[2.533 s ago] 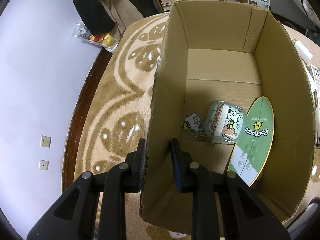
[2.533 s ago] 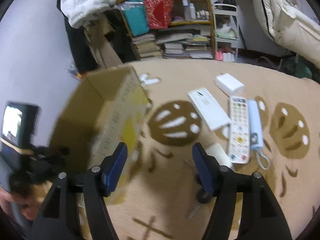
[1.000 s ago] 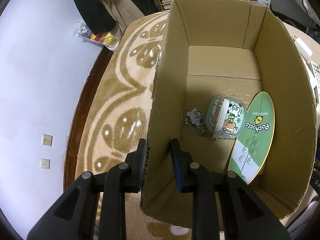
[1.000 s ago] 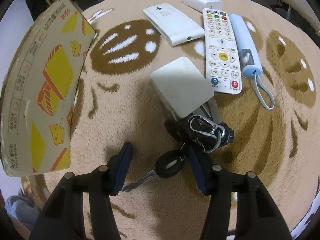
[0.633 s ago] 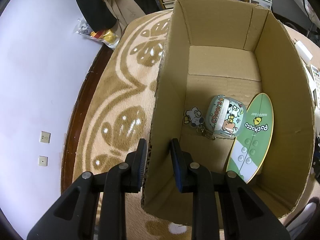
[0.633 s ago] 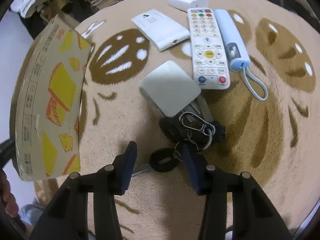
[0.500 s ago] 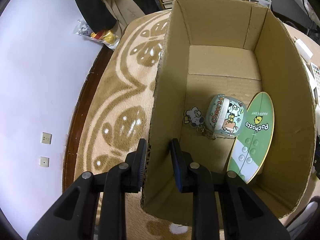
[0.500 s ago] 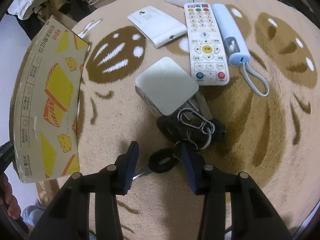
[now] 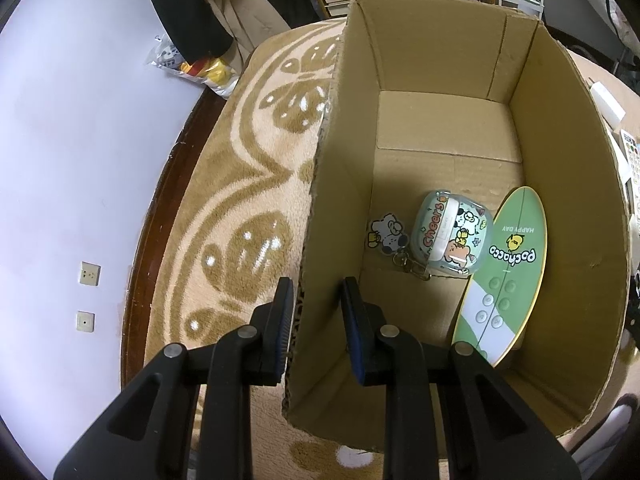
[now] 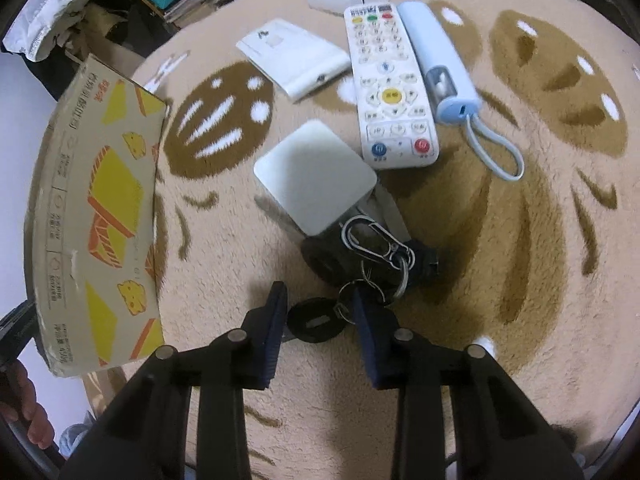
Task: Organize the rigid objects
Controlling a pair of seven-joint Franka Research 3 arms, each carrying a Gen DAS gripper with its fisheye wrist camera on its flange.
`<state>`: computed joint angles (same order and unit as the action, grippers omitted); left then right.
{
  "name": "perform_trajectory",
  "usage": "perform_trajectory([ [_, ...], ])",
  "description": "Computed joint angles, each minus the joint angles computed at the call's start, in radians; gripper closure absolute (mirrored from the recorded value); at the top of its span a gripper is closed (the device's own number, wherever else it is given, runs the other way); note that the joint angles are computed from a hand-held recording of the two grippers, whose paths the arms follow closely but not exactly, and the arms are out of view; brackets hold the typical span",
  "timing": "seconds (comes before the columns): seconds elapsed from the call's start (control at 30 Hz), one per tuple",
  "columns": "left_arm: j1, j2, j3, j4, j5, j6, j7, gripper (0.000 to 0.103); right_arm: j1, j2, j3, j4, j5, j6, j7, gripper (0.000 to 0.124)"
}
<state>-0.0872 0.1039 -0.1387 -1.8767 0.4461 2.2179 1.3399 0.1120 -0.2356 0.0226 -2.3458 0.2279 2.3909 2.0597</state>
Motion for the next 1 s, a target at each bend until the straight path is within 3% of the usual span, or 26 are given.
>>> perform_trajectory([
  [0.6,0.003,0.002,0.001,-0.002,0.003,0.005,0.002,0.079,0.015,0.048,0.012,0.011,-0.04,0.046,-0.011,0.091],
  [1.0,0.004,0.0,0.001,-0.005,0.0,0.006,0.007,0.079,0.027,0.059,0.037,0.01,-0.155,0.106,0.059,0.092],
])
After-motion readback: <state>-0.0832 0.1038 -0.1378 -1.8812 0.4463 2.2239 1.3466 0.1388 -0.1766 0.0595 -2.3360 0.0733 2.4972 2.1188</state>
